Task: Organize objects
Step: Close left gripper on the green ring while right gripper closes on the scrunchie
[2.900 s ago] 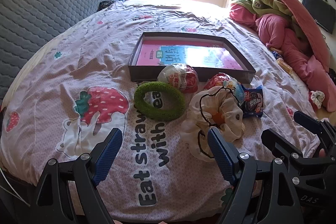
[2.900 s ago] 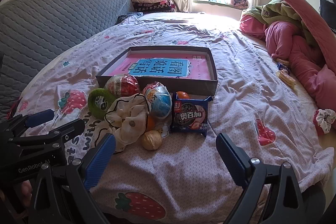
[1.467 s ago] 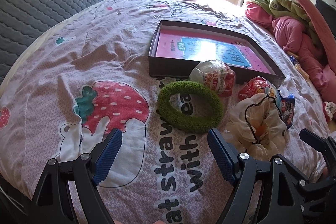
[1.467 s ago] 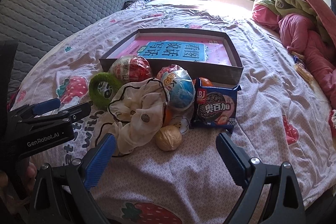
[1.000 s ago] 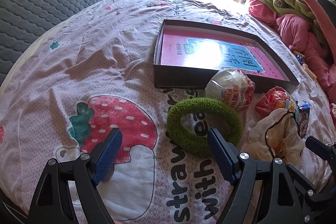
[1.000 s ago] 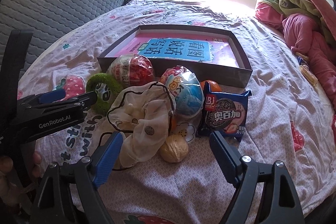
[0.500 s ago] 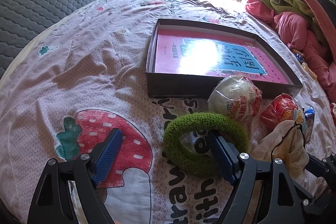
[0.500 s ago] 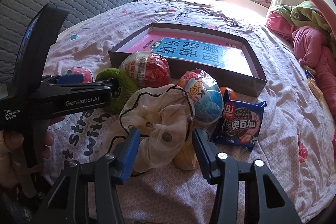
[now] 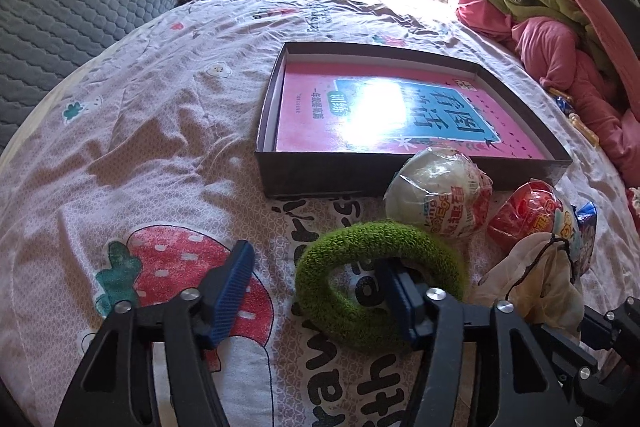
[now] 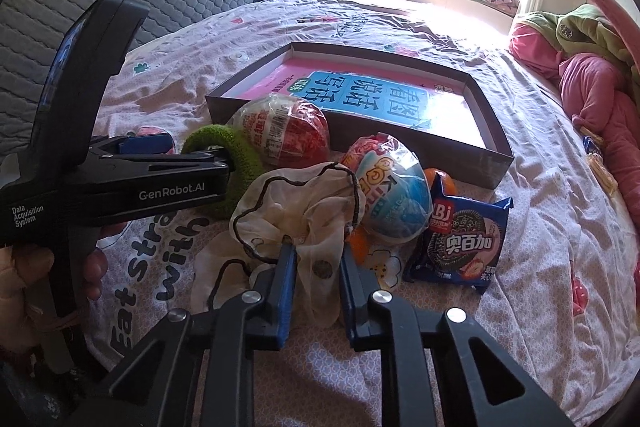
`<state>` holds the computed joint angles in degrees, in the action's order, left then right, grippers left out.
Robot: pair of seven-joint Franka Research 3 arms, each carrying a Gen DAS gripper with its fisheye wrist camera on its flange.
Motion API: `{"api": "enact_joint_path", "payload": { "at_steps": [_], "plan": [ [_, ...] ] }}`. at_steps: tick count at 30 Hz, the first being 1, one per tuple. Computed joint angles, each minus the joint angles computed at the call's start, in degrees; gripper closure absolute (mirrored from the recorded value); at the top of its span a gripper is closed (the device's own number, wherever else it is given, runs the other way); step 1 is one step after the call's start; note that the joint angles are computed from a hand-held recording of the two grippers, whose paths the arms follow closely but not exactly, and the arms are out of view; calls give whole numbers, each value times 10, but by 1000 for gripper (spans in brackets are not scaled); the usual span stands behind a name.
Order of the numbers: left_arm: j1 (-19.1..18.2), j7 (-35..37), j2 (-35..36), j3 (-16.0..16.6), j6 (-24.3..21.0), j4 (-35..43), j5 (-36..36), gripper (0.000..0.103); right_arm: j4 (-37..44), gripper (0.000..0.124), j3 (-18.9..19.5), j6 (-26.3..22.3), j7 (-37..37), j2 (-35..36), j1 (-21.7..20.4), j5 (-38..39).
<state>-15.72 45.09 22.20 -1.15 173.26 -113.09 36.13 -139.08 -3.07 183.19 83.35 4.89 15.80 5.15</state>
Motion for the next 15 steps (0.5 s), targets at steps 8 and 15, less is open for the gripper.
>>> {"api": "enact_joint_path", "payload": {
  "at_steps": [8, 15],
  "plan": [
    [35, 54, -3, -41, 8, -9, -48, 88, 3, 106, 28, -4, -32, 0, -23, 41],
    [47, 88, -19, -57, 38, -35, -90, 91, 2, 112, 100, 3, -130, -5, -77, 151]
  ]
}}
